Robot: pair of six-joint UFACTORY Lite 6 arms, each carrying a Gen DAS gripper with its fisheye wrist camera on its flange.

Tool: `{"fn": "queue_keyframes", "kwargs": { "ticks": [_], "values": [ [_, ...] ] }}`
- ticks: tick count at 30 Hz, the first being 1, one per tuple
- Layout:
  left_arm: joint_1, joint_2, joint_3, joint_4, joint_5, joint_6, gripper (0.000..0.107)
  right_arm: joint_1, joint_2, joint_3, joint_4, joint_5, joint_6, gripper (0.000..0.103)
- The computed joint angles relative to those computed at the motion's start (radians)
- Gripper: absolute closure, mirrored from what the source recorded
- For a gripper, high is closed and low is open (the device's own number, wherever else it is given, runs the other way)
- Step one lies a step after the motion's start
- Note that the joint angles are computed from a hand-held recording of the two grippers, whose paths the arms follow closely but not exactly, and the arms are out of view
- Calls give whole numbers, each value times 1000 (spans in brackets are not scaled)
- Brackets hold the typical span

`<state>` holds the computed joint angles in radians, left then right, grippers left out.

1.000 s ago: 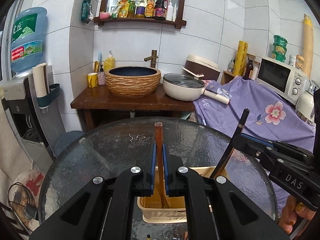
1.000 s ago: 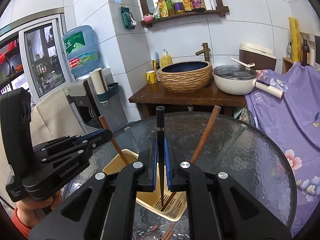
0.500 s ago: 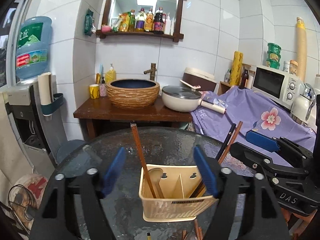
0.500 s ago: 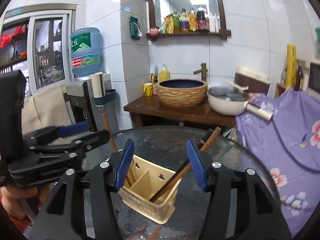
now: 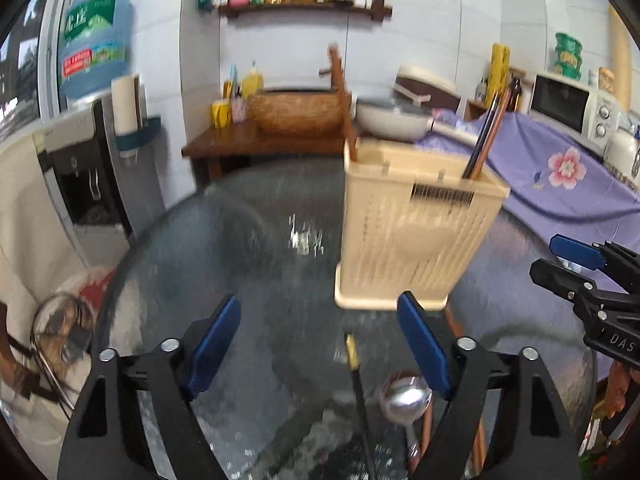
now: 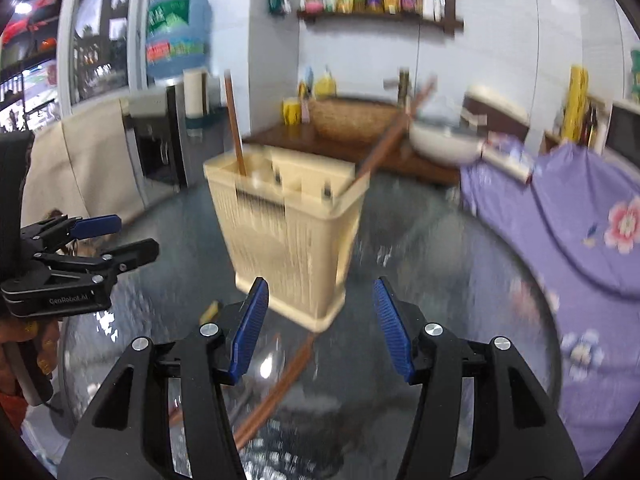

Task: Organize utensils
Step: 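Open both grippers to release the chopsticks and withdraw over the utensil pile, then close the right gripper on a wooden chopstick while the left grasps a gold-tipped black chopstick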

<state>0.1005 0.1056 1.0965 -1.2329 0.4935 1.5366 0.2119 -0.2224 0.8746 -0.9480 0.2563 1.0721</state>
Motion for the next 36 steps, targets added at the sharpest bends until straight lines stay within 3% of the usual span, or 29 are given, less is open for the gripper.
{"fn": "queue_keyframes", "kwargs": {
  "ticks": [3, 7, 11, 14, 22, 31, 34, 36],
  "values": [
    [17, 31, -35, 43, 8, -8, 45, -12, 18, -84, 118, -57, -55, 48],
    [32, 50, -84, 49, 0, 17, 54, 34, 56, -149, -126, -46, 240, 48],
    [36, 53, -127, 41, 0, 51, 62, 64, 110, -176, -234, -46, 390, 48],
    [30, 49, -152, 37, -4, 60, 63, 80, 136, -178, -292, -30, 472, 49],
    [3, 21, -204, 10, -13, 92, 64, 84, 197, -162, -260, -39, 456, 57],
    [-17, 20, -219, 5, -30, 99, 64, 57, 197, -142, -18, -44, 197, 66],
    [-26, 21, -218, 5, -36, 94, 64, 20, 196, -139, 164, -76, 10, 67],
    [-35, 23, -217, 4, -44, 92, 65, 3, 209, -127, 258, -83, -86, 74]
  ]
}}
